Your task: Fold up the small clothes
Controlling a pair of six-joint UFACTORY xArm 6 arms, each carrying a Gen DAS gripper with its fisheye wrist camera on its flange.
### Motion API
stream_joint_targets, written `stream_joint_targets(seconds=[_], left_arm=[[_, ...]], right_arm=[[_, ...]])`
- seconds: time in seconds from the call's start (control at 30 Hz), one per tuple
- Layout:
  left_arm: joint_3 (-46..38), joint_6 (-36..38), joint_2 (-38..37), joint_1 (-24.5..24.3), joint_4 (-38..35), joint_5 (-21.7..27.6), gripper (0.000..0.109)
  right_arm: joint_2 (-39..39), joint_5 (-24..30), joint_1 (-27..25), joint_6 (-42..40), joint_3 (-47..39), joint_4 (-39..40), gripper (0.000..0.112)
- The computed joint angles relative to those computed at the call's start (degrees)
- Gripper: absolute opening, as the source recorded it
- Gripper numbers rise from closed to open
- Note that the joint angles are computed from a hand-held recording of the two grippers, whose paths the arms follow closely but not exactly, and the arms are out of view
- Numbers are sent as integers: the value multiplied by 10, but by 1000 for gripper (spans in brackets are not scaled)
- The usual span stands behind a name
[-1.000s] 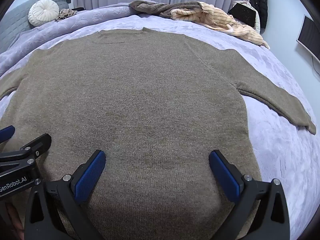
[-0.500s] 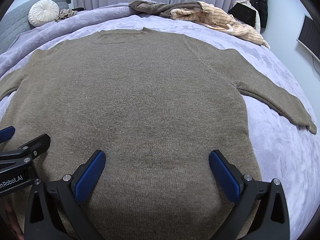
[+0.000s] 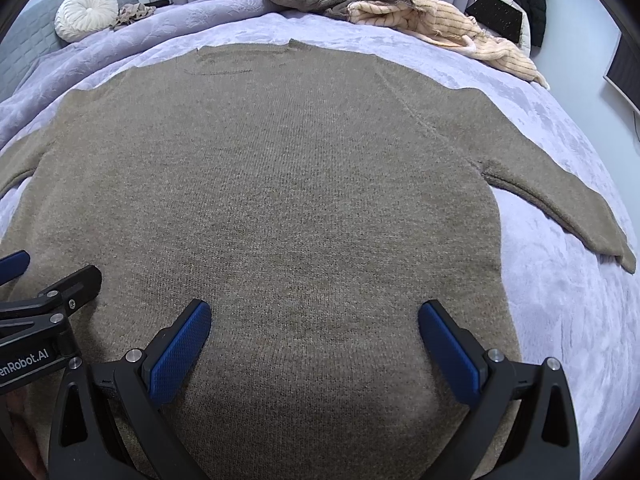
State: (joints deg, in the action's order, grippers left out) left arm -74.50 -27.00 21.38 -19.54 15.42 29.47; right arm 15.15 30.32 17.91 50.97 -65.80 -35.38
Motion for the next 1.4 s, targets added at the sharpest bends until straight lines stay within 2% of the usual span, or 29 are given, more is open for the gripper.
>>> stream_joint_targets(seconds=[0.1, 0.23, 0.37, 0.57, 0.63, 0.77, 0.83, 1.0, 1.17, 1.3, 1.4], left_arm=[[10, 18, -15, 3, -46, 5, 103], [3, 50, -30, 8, -117, 48, 103], [3, 20, -48, 11, -98, 64, 103], [8, -7, -72, 8, -70, 62, 103], [6, -24, -78, 6, -39, 65, 103], [-41, -48, -57, -9, 4, 120, 103], [-39, -35, -59, -10, -6, 110, 103], [-16, 8, -75, -2, -98, 65, 103], [3, -52, -88, -3, -58, 37, 103], [-13, 44, -76, 2, -158, 55, 103], [-24, 34, -68, 1, -152, 68, 103]], right_arm=[[-1, 27, 2, -55, -15, 53, 103], [-24, 36, 4, -55, -12, 65, 103], [-55, 33, 9, -44, -2, 51, 103], [-82, 47, 17, -46, -5, 44, 103], [-86, 50, 17, -50, -8, 48, 103], [-92, 53, 15, -60, -12, 59, 103], [-98, 53, 14, -62, -10, 59, 103], [-107, 58, 14, -60, -11, 51, 103], [-111, 61, 13, -58, -11, 46, 103], [-114, 62, 12, -56, -12, 42, 103], [-116, 61, 10, -53, -12, 39, 103]])
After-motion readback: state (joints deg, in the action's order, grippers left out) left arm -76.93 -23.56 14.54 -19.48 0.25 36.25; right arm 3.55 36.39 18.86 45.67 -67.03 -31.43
